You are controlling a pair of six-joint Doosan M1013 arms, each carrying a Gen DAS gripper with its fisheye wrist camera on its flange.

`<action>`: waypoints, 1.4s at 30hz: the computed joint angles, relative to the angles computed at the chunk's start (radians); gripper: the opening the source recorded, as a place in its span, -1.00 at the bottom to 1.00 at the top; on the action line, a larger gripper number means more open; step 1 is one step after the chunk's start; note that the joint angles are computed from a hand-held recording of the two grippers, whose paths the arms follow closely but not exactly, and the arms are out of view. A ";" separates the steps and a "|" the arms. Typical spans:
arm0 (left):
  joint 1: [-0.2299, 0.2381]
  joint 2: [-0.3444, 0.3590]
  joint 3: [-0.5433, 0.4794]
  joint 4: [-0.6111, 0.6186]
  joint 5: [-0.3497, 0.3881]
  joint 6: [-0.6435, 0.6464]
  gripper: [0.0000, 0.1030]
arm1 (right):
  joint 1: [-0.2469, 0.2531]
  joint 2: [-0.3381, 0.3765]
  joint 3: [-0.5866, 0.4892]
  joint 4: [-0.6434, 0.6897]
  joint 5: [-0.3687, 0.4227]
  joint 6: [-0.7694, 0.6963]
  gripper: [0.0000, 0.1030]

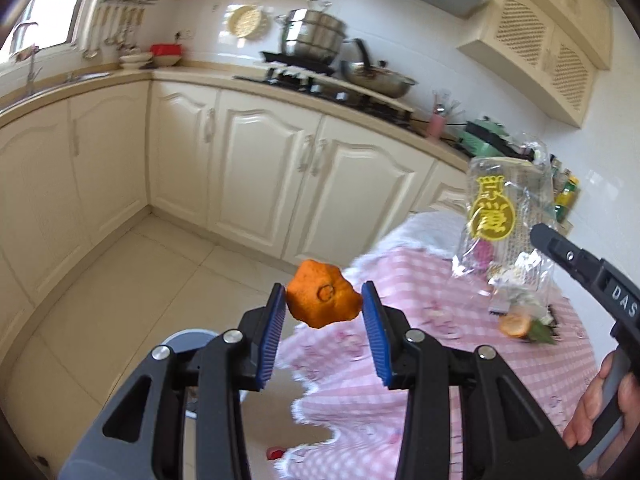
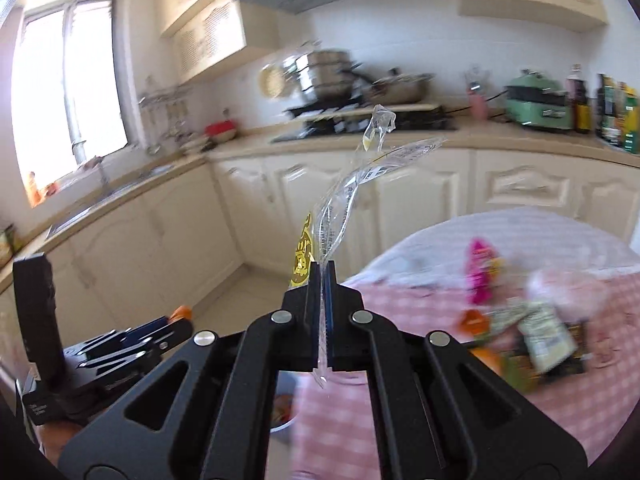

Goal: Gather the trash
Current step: 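Lift the orange peel with the left tool while the right tool grasps a clear plastic bag, then carry the orange peel and clear bag in both tools over the blue bucket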

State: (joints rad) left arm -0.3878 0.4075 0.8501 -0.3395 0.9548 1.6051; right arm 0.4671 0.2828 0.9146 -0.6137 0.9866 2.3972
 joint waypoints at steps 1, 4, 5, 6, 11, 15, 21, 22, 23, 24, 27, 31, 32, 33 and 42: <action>0.011 0.003 0.007 0.007 0.003 -0.009 -0.26 | 0.001 0.023 -0.020 0.033 0.001 -0.028 -0.96; 0.037 0.016 0.023 0.028 0.016 -0.035 -0.26 | 0.005 0.086 -0.069 0.128 0.014 -0.102 -0.96; 0.045 0.022 0.027 0.034 0.023 -0.043 -0.26 | 0.006 0.105 -0.083 0.155 0.022 -0.124 -0.96; 0.056 0.032 0.031 0.037 0.035 -0.054 -0.26 | 0.009 0.126 -0.097 0.177 0.033 -0.145 -0.96; 0.096 0.095 0.029 0.044 0.091 -0.106 -0.26 | -0.001 0.261 -0.191 0.319 0.113 -0.256 -0.96; 0.114 0.179 -0.020 0.049 0.162 -0.141 -0.26 | -0.021 0.356 -0.246 0.420 0.173 -0.293 -0.96; 0.131 0.286 -0.086 0.033 0.225 -0.158 -0.26 | -0.055 0.489 -0.330 0.551 0.264 -0.304 -0.96; 0.135 0.299 -0.084 0.014 0.221 -0.155 -0.26 | -0.060 0.506 -0.339 0.565 0.274 -0.298 -0.96; 0.137 0.311 -0.086 0.003 0.219 -0.152 -0.26 | -0.063 0.515 -0.341 0.573 0.278 -0.294 -0.95; 0.138 0.320 -0.089 0.002 0.222 -0.152 -0.26 | -0.066 0.525 -0.342 0.583 0.281 -0.287 -0.95; 0.144 0.355 -0.106 -0.023 0.228 -0.159 -0.24 | -0.075 0.544 -0.330 0.618 0.284 -0.267 -0.95; 0.144 0.369 -0.106 -0.006 0.216 -0.204 0.03 | -0.085 0.573 -0.346 0.655 0.299 -0.252 -0.95; 0.142 0.364 -0.092 -0.005 0.206 -0.215 0.16 | -0.089 0.572 -0.340 0.661 0.296 -0.249 -0.95; 0.142 0.367 -0.093 0.002 0.209 -0.228 0.17 | -0.089 0.576 -0.341 0.659 0.300 -0.245 -0.95; 0.147 0.396 -0.136 0.043 0.281 -0.279 0.19 | -0.089 0.562 -0.292 0.670 0.276 -0.249 -0.95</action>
